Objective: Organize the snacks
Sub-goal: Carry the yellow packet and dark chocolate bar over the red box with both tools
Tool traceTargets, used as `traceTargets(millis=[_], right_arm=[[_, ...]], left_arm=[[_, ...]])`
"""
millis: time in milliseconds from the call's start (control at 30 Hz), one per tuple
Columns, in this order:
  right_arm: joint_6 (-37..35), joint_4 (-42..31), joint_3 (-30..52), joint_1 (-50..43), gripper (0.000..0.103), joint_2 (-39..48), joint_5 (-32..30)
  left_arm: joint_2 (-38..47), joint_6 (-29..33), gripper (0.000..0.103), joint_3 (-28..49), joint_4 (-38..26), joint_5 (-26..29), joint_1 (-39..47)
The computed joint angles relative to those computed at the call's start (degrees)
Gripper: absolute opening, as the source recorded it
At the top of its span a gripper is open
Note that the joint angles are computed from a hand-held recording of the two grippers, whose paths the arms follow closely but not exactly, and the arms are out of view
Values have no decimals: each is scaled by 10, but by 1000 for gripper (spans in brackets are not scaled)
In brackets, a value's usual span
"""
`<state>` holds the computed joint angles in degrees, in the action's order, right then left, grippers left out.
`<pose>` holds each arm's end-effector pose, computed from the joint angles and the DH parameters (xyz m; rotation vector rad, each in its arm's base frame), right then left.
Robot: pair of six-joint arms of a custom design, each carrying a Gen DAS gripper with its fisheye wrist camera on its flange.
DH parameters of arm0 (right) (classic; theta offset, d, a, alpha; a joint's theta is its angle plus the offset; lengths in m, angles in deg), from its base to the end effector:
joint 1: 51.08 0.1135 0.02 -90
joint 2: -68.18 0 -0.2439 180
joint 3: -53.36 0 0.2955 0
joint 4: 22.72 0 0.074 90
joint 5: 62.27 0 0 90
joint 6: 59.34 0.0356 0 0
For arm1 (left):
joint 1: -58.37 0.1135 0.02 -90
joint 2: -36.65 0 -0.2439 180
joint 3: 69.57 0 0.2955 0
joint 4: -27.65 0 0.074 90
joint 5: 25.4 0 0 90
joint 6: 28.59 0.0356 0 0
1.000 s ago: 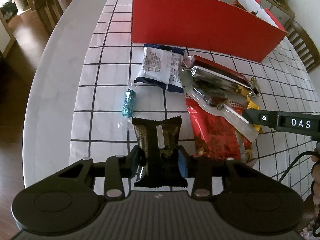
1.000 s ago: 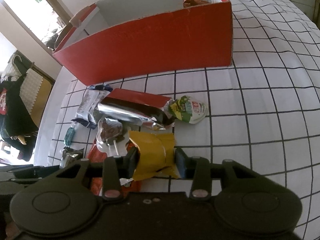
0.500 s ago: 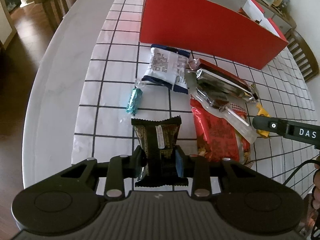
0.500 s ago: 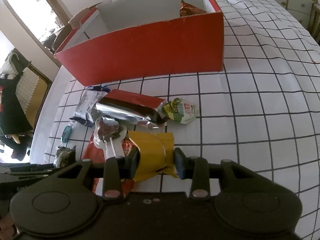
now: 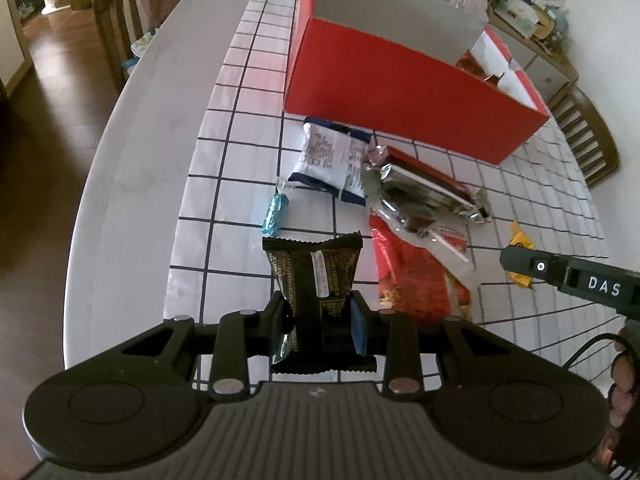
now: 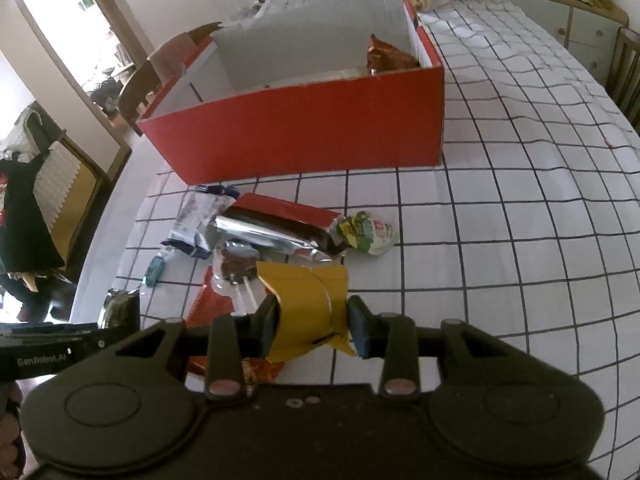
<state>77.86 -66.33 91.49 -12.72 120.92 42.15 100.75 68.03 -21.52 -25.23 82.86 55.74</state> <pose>0.1744 0.1267 0.1409 0.2888 2.5420 0.2569 0.2354 -0.0220 0.1506 0.3019 2.7187 -0.4215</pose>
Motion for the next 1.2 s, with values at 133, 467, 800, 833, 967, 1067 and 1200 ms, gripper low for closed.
traceTargets(millis=[133, 467, 800, 833, 967, 1067, 1200], right_arm=[[16, -25, 10, 27, 36, -20, 29], [42, -76, 49, 90, 36, -44, 108], [2, -100, 104, 100, 36, -51, 169], [-7, -100, 111, 94, 36, -48, 171], [-53, -90, 129, 62, 36, -42, 164], [-89, -74, 140, 32, 36, -33, 150], [-140, -45, 150, -20, 36, -16, 108]], left_arm=[[-27, 8, 32, 4, -18, 18, 13], [-86, 17, 32, 25, -49, 42, 19], [-106, -7, 32, 73, -34, 41, -15], [-103, -10, 32, 80, -29, 38, -22], [-78, -24, 32, 110, -11, 21, -52], [-52, -30, 32, 134, 4, 17, -70], [-4, -44, 32, 173, 26, -7, -99]])
